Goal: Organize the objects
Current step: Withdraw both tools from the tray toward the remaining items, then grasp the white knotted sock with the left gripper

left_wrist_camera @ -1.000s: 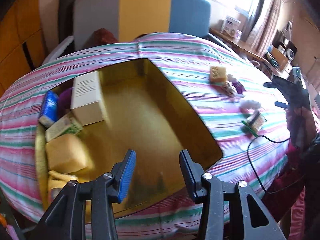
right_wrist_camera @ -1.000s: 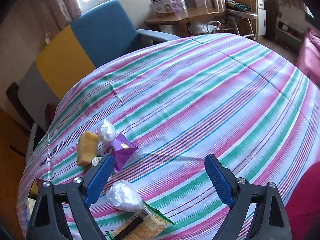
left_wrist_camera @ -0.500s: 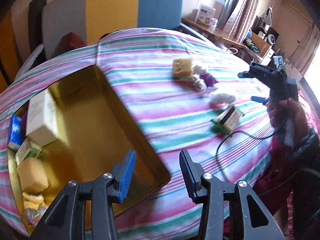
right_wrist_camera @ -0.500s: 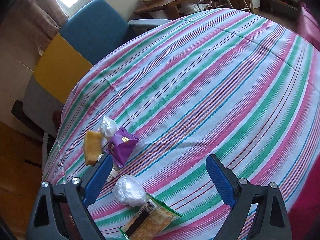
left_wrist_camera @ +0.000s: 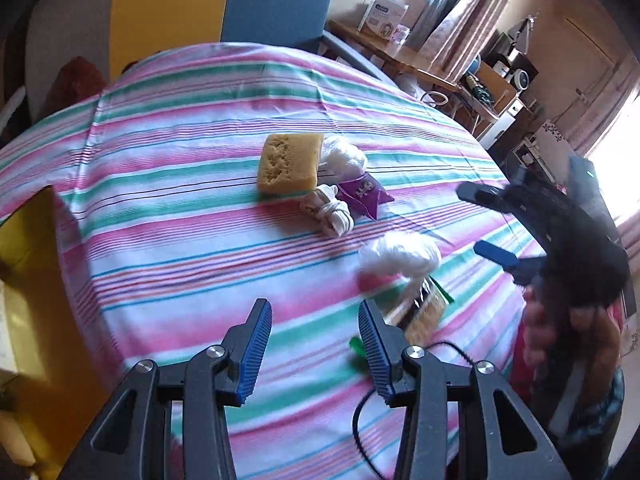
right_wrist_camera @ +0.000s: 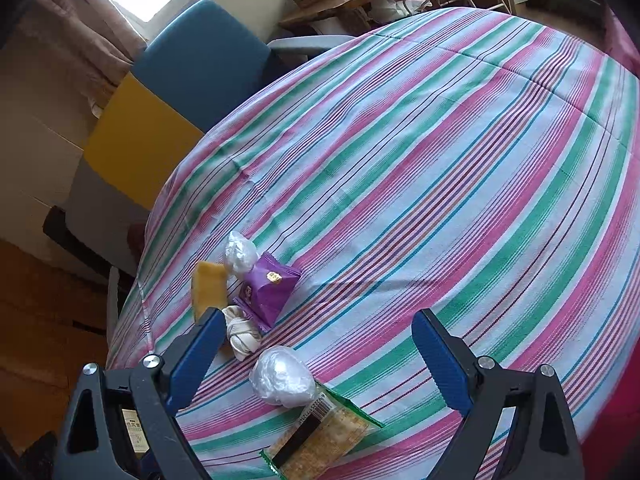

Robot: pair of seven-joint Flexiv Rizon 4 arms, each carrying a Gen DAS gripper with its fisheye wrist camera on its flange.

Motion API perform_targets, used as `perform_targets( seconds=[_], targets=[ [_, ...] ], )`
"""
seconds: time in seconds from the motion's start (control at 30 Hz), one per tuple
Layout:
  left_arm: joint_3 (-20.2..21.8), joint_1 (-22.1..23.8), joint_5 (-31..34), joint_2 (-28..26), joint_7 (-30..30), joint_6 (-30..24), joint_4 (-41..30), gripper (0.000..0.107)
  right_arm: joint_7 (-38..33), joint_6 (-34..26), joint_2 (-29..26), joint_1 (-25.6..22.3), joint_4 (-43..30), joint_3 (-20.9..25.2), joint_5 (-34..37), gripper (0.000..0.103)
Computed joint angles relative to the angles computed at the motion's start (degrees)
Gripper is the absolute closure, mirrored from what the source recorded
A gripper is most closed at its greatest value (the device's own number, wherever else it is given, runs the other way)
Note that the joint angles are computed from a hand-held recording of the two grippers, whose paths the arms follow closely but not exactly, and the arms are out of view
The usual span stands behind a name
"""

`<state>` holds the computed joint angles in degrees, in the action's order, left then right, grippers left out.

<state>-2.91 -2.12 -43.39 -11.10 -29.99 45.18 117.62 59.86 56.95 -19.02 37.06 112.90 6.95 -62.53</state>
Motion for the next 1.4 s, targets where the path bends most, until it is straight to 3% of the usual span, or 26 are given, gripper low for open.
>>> perform_targets(
  seconds=[0.37, 0.6, 0.63, 0.73, 1.0, 1.4],
  targets=[
    [-4.7, -3.0, 2.4, -11.4, -10.5, 5.4, -9.0, 0.061, 3.0, 6.6, -1.0, -1.2, 0.3, -1.5, -4.7, 0.007],
    [-7.4, -3.9, 4.6, -16.9, -13.4, 13.1, -12.0, 0.065, 4.4, 9.2, -1.8, -1.8, 0.2, -2.2, -6.4, 0.007],
    [-8.0, -3.7, 4.4, -16.9, -12.4, 14.8, -11.4, 0.072, 4.1, 9.3, -1.9, -1.8, 0.1, -2.2, -6.1, 0.007],
    [-8.8, -1.9, 4.3, -16.4, -11.1, 12.7, -11.1, 0.076, 1.9, 8.7, -2.1, -1.6, -0.4, -2.0, -5.2, 0.007],
    [-6.5, -1.1, 6.9, -12.6, -9.6, 10.5, -7.5, 0.077, -6.5, 8.2, -3.3, -1.0, -1.9, -1.4, 0.0, 0.010],
    [-3.6, 0.4, -0.8, -2.9, 2.8, 10.5, 5.2, 0.077, -29.6, 3.3, -7.9, 2.1, -8.6, -0.3, 16.5, 0.011]
  ],
)
